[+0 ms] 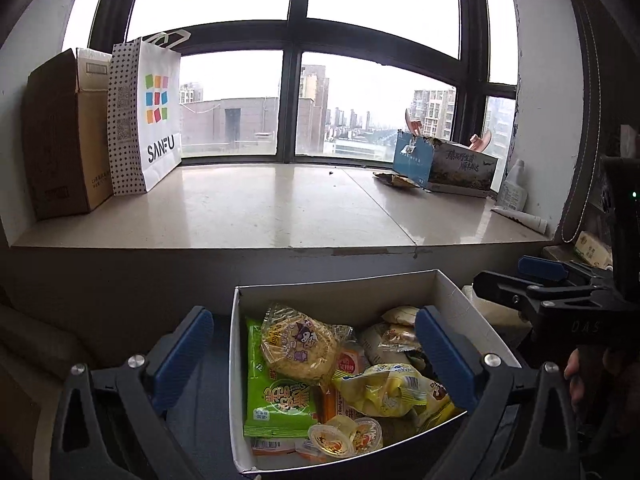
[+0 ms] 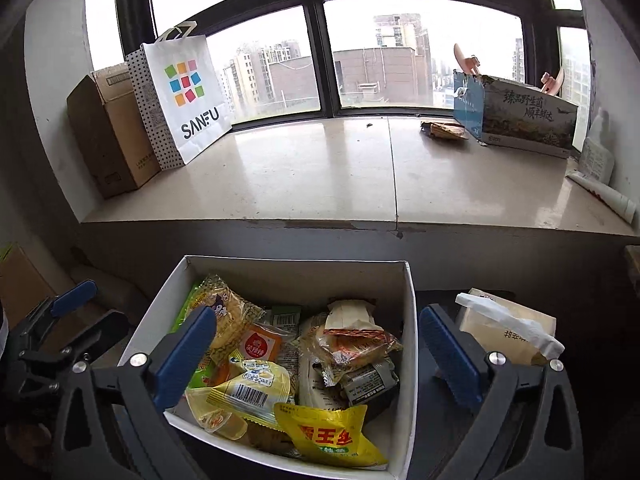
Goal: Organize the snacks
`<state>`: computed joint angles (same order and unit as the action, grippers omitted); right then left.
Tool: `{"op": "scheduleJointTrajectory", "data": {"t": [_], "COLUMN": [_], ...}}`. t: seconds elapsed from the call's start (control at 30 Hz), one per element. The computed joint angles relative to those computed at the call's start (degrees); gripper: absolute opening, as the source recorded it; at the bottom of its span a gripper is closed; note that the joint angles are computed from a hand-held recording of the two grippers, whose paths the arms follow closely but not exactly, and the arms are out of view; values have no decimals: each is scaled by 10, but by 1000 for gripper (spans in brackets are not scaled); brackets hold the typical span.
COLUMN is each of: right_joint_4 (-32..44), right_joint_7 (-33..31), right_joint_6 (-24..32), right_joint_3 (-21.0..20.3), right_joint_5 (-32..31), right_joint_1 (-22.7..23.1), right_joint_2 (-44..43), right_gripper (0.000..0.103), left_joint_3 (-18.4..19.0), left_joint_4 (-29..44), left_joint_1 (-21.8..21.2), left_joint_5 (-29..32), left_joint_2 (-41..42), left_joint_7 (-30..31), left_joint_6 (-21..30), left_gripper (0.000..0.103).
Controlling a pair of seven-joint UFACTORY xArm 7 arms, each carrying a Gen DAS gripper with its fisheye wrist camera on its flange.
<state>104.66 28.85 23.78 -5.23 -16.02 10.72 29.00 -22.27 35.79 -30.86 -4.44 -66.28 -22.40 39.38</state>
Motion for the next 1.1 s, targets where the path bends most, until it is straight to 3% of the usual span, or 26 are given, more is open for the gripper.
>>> {"op": "scheduleJointTrajectory", "data": {"t": [0.17,0.27,0.33,0.4,0.47,0.57,0.63,0.77,0.9,1.1], "right_joint_4": [-126,-203,-246,-290,-338,-393,-431,-505,-547,-561], "right_joint_7": [173,219,255,330,337,247,283,365,363,361], "right_joint_6": [-72,-114,-108,-91,-84,-53,-55,-48,-25,-37], "right_joint_3": [-110,-106,-73,-96,-76,-71,-15,33,68,115], "right_joint_5": [-198,-258,-323,-412,-406,-296,-314,-355,-330,-317], "right_joint_1": [106,111,92,129,124,149,102,74,53,7], "right_joint_2": [-101,-169,-215,-264,-308,-354,-390,-465,-521,-538], "right_gripper": [103,103,103,103,103,103,103,103,103,103], "left_joint_3": [-28,-19,-15,-14,-19,-22,-22,-18,-16,4], "left_joint_4": [32,45,77,89,110,149,171,206,240,257], "left_joint_1": [8,-14,-17,-18,-9,8,23,42,65,104], "left_joint_5": [19,-8,-26,-47,-57,-72,-86,-127,-147,-189], "left_joint_2": [-84,-126,-141,-179,-209,-230,-246,-269,-280,-288], "left_joint_7": [-14,-14,-18,-23,-23,-17,-21,-29,-12,11], "left_joint_6": [86,128,200,237,281,352,389,448,496,518], "left_gripper": [103,103,103,103,103,103,103,103,103,103]}}
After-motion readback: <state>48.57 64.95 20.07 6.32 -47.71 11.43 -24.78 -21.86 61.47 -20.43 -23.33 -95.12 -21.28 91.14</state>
